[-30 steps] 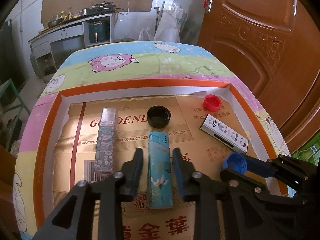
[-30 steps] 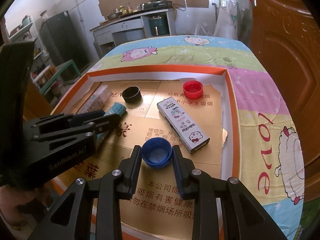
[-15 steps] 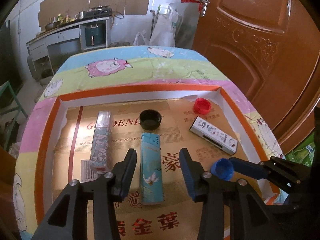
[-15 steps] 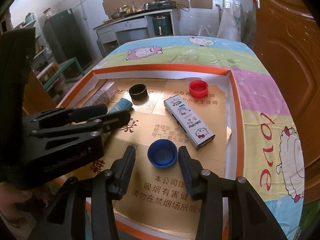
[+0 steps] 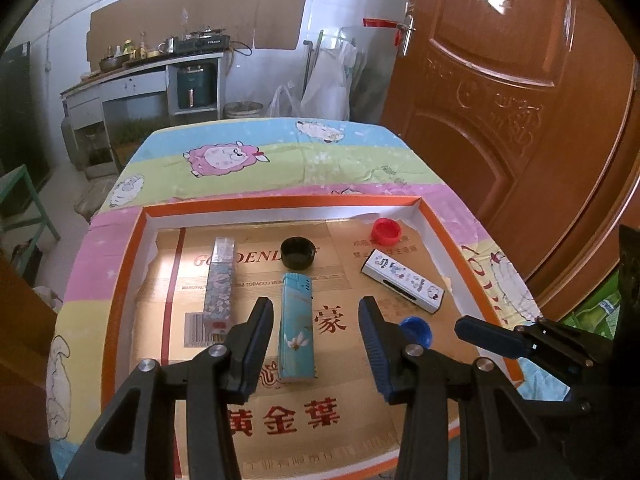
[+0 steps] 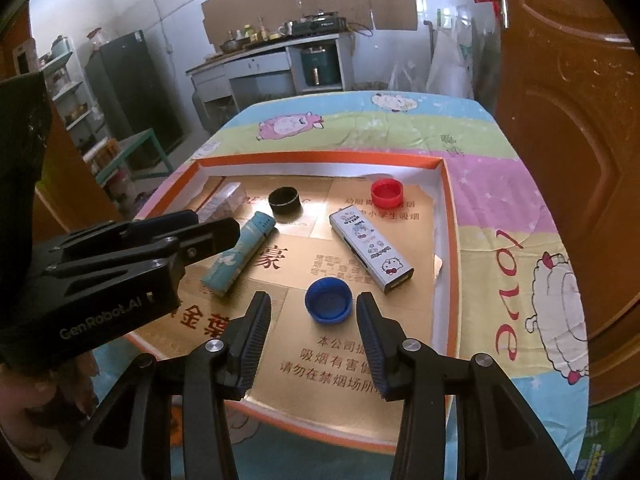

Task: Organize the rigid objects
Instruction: 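Withdraw both grippers from the tray toward the gold box and orange caps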

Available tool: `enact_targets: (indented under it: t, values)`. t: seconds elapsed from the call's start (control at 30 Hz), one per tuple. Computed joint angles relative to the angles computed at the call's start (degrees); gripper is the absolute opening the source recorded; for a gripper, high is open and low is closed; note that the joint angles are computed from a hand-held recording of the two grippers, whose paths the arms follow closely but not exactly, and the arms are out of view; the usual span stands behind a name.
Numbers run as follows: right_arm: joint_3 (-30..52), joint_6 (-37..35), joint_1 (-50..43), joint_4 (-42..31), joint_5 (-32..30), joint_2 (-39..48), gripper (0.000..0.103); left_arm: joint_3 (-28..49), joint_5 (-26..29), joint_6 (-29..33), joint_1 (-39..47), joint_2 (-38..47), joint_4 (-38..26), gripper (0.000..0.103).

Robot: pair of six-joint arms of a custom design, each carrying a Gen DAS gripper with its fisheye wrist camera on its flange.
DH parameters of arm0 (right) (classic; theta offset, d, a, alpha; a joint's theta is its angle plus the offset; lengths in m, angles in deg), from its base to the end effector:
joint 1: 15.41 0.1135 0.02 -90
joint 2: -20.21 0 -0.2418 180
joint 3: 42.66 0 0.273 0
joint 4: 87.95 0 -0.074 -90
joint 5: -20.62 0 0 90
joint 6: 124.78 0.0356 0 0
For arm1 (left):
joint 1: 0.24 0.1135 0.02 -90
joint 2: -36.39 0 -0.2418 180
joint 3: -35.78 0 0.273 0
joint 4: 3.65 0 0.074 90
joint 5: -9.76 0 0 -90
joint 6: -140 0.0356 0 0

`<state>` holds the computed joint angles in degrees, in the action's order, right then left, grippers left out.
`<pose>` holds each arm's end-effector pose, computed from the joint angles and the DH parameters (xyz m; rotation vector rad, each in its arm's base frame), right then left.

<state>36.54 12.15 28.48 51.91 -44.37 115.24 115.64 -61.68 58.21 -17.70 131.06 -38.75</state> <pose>0.2723 0.2410 0.1918 0.2284 2.4153 0.1506 0.3524 -0.1227 0.2023 0.6813 2.3380 -0.4674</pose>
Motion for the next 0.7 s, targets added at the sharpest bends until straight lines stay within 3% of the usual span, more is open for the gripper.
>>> enact_targets:
  t: [0.7]
  values:
    - [3.3,9.2,11.1,-11.6,9.3,-4.8,0.046,-11.9,3.1,0.5,4.7,-18.9,-4.3,0.044]
